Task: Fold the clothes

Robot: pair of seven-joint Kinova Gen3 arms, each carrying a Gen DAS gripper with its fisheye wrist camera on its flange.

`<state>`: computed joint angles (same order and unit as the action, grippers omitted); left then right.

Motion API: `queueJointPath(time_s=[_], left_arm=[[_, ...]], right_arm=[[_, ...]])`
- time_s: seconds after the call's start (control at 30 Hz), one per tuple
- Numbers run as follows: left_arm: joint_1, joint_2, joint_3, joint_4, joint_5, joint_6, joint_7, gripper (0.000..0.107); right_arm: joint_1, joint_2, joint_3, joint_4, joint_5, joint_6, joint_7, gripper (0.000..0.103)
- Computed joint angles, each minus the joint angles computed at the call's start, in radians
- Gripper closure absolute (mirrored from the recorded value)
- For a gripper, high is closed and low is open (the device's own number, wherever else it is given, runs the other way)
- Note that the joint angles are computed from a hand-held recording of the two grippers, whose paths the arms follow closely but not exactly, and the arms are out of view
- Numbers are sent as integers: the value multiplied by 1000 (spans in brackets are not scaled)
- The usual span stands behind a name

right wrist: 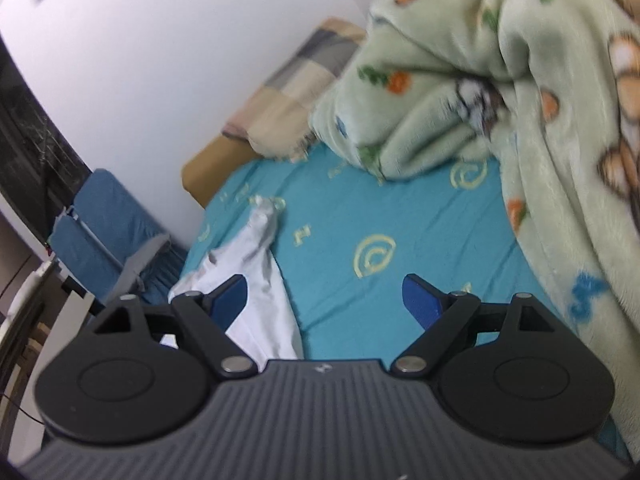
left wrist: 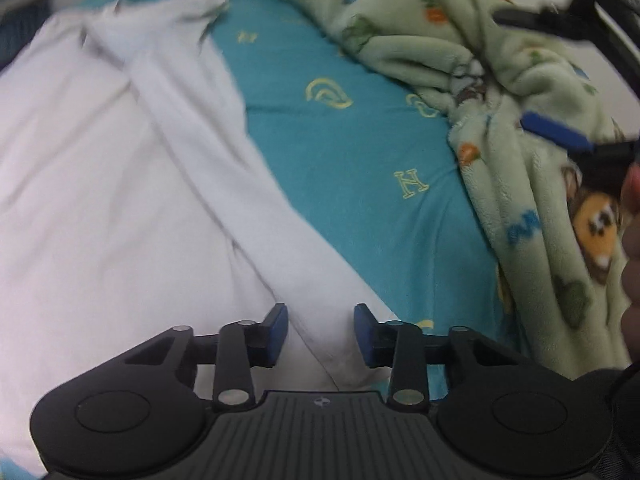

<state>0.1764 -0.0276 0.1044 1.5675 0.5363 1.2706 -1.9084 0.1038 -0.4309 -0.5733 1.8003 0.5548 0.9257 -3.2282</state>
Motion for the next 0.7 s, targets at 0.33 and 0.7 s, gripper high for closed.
queueJointPath(time_s=[0.33,0.7], left_arm=[[-23,72,-1,10,25,47,262,70],[-138,54,-57,79,239,101,52,106]], right_arm=[[-50,52,93,96,-44,-51,74,16],[-84,62,-27,27,110,126,-72,17]])
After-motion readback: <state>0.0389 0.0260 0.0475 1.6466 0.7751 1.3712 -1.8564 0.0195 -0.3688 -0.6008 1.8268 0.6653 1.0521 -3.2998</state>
